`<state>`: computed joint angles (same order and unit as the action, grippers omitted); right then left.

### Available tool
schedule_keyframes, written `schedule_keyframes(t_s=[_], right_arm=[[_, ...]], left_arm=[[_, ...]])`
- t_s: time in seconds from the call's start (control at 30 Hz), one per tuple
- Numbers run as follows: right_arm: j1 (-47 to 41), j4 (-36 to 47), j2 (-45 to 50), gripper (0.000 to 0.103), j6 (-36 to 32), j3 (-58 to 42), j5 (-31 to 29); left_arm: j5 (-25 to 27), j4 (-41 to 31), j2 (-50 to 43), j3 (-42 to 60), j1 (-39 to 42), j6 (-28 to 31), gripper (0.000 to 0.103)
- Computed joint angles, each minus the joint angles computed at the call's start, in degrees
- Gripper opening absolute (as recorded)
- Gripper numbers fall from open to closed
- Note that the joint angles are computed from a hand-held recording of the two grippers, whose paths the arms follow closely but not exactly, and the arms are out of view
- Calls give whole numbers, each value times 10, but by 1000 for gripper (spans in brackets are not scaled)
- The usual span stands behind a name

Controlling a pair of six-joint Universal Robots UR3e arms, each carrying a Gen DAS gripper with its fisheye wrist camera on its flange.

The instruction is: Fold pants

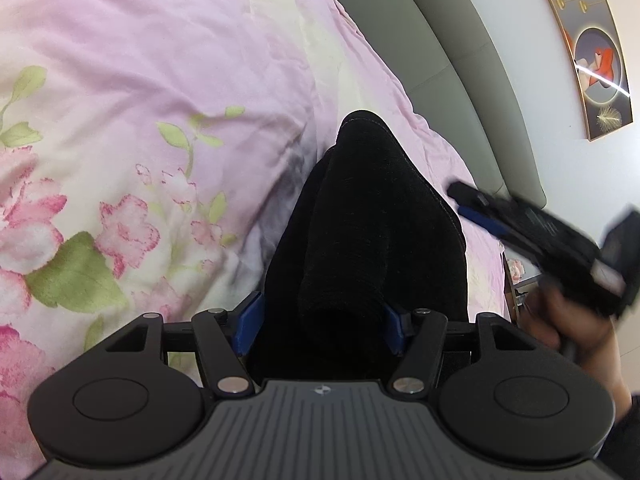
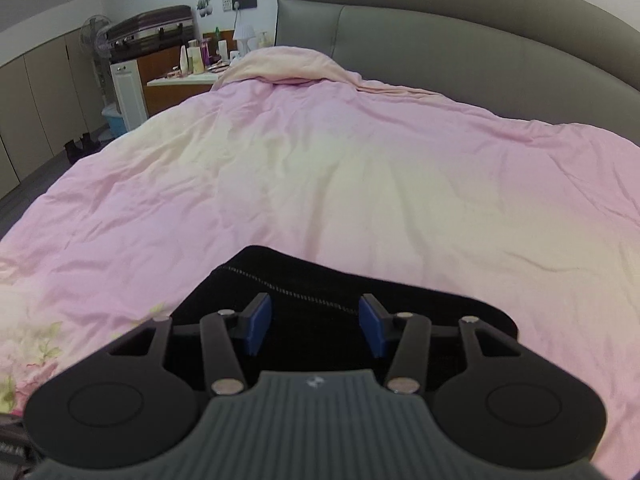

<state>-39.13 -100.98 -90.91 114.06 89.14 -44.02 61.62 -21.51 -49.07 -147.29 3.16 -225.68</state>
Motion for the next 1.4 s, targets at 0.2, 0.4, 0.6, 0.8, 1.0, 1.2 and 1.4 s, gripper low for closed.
schedule_keyframes(t_s=[0.2,0.4,0.6,0.8,1.0,1.2,1.4], right_arm=[[-228,330,-96,48,-248,1,21],[-360,333,-168,50,-337,141,-45],[-425,339,-200,50,-375,201,-79],[-438,342,-266,50,-401,216,-97],[-334,341,-233,71,-263,104,-103],[-275,370,-142,78,-141,-32,-84],[-250,303,-53,85,-72,-56,-90]], left_arm=[[71,20,-45,27,-57,-14,79],[104,4,-62,52,-85,-5,79],[165,14,-108,85,-149,-17,82],[170,-4,-96,86,-152,-14,83],[201,-46,-107,130,-178,-4,83],[198,-20,-111,112,-186,-2,87],[111,-203,-34,168,-81,90,89]])
